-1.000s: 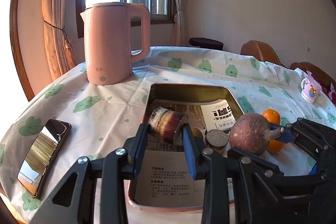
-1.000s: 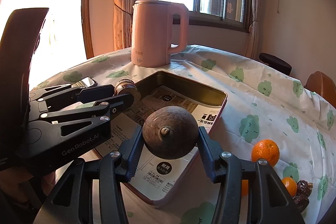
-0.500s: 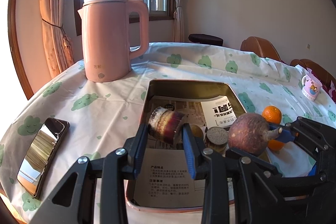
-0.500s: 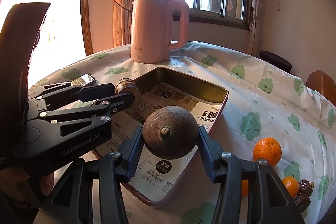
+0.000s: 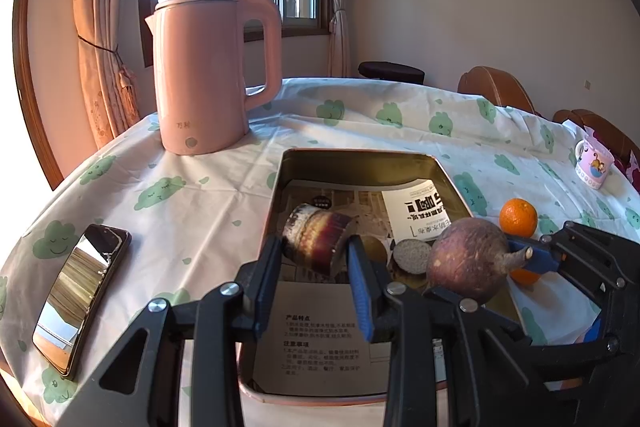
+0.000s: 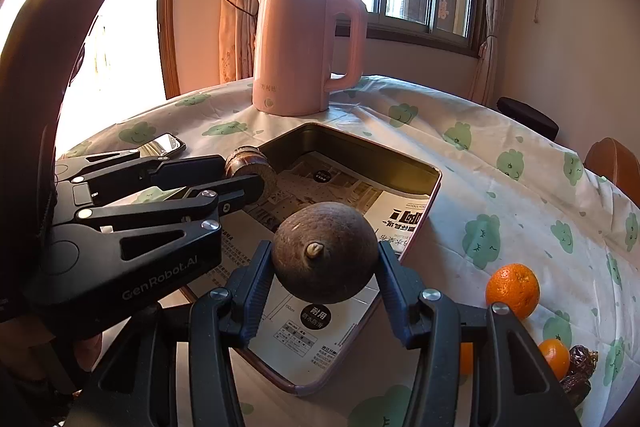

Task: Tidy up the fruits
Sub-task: 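Lower the striped cylinder into the tin and open the left tool while the right tool releases the brown fruit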

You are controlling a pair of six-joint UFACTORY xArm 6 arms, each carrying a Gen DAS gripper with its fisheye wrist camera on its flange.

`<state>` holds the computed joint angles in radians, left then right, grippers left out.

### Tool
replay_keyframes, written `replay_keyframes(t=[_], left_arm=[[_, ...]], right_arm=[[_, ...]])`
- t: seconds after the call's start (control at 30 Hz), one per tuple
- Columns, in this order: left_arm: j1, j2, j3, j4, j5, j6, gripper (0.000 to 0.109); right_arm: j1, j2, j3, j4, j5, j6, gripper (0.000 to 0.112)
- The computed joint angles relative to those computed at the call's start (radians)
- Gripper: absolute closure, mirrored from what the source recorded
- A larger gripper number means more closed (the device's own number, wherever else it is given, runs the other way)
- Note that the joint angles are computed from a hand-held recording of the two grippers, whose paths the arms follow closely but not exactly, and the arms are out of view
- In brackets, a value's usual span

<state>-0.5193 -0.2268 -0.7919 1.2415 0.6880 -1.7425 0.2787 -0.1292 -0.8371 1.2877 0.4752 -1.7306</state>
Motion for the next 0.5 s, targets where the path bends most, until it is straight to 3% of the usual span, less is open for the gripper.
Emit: replay_keyframes(t=[0.5], left_arm=[[-0.002, 0.004, -0.001, 0.007, 0.002, -0.003, 0.073]], right_arm=[[-0.001, 0.002, -0.001, -0.006, 0.000, -0.003, 0.059]])
